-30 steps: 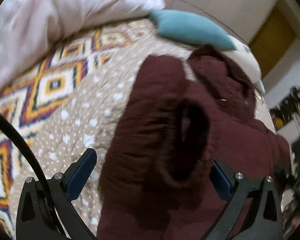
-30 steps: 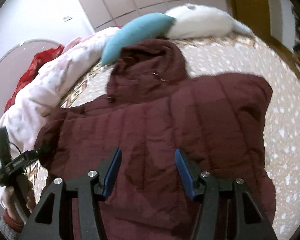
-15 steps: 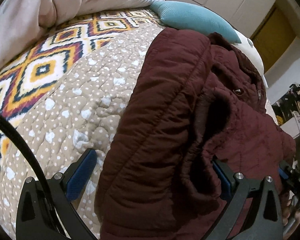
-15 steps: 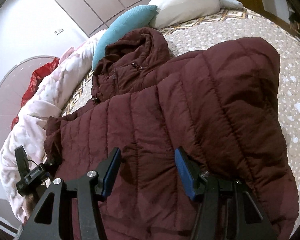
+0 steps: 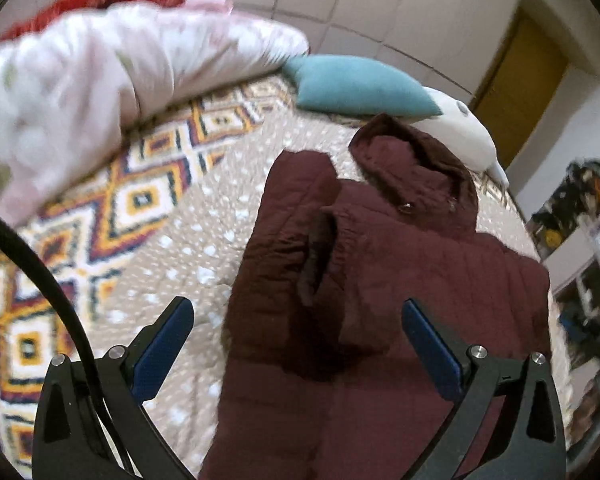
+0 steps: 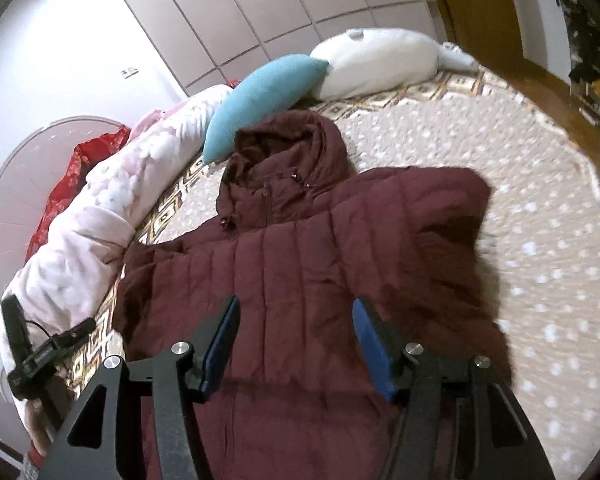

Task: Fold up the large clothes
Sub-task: 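Smooth the folded jacket and withdraw both tools above it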

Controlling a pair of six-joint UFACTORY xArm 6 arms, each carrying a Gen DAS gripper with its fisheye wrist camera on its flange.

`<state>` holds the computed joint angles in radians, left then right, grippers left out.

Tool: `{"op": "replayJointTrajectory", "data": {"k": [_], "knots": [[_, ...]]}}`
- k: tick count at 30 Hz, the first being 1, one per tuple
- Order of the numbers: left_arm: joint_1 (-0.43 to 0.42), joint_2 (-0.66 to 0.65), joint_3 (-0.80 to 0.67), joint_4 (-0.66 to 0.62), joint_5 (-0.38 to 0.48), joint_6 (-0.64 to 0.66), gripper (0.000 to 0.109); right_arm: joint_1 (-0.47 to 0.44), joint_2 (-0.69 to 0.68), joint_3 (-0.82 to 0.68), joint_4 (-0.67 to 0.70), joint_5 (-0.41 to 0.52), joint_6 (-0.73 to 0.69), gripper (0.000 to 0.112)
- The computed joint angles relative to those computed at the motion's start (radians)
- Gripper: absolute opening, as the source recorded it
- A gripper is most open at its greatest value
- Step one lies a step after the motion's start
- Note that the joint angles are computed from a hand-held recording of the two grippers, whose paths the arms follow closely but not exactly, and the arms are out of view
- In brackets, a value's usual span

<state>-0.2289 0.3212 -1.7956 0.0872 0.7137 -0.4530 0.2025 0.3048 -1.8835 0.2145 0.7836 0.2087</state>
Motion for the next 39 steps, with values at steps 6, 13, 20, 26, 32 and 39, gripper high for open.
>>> {"op": "replayJointTrajectory", "data": {"k": [6, 13, 20, 26, 32, 39], "knots": [[-0.086, -0.116, 0.125, 0.256, 0.006, -0.098, 0.103, 0.012, -0.098, 0.063, -0.151, 0.065, 0.028, 0.066], [-0.223, -0.317, 0.323, 0.533, 0.021, -0.327, 0.103, 0.059, -0.297, 0.3, -0.15, 0.019, 0.038, 0.067], [-0.372, -0.488, 0.433, 0.677, 0.116, -0.455, 0.103, 0.156, -0.494, 0.51, -0.332, 0.023, 0.174, 0.068], [-0.452, -0.549, 0.468, 0.745, 0.17, -0.49, 0.103, 0.215, -0.588, 0.578, -0.444, 0.038, 0.245, 0.068], [-0.477, -0.556, 0.455, 0.761, 0.197, -0.494, 0.103, 0.244, -0.596, 0.529, -0.533, 0.074, 0.257, 0.07], [-0.463, -0.535, 0.429, 0.755, 0.189, -0.475, 0.103, 0.25, -0.539, 0.41, -0.59, 0.116, 0.244, 0.072]]}}
